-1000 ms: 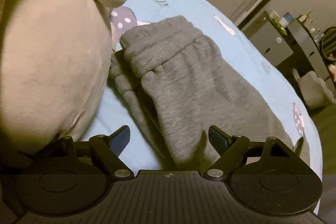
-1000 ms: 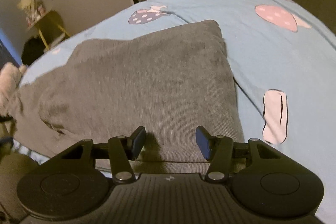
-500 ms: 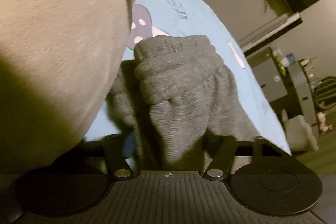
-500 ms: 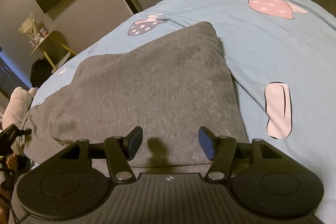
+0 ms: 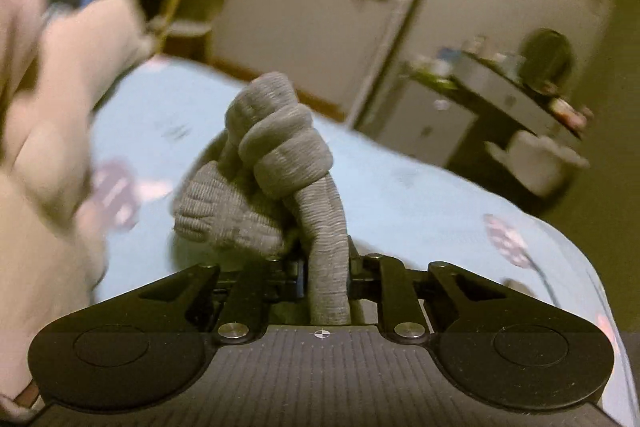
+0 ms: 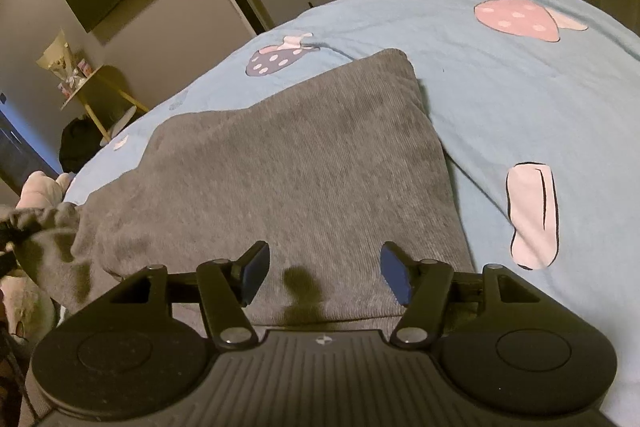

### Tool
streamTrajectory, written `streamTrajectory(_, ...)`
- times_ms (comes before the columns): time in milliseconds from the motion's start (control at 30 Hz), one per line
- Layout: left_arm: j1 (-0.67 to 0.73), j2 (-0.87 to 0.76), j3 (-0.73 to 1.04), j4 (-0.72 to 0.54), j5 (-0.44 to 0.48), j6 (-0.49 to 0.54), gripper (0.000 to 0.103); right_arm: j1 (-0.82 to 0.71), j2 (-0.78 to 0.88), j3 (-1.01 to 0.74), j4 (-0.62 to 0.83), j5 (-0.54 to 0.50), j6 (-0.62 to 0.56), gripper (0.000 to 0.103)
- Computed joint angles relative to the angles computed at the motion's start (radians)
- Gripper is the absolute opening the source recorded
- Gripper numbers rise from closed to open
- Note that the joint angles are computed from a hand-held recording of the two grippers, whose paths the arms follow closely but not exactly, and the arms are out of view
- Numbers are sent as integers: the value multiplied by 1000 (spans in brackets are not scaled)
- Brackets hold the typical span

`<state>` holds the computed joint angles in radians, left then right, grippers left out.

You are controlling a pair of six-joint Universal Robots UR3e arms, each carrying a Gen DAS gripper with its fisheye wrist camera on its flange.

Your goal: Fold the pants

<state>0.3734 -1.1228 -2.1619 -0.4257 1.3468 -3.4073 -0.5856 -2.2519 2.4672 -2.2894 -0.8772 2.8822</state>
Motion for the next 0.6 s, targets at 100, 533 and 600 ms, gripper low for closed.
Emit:
streamTrajectory(100,-203,-105,124,45,118,17,19,-23,-25,6,24,18,-3,63)
streamTrajectory(533,-702,-513,490,-9,94,60,86,-149,-170,14,226,109,-65,66)
streamTrajectory(600,-733,-493,459,-7,141,76,93,-176,-198,11,279,133,-90,68)
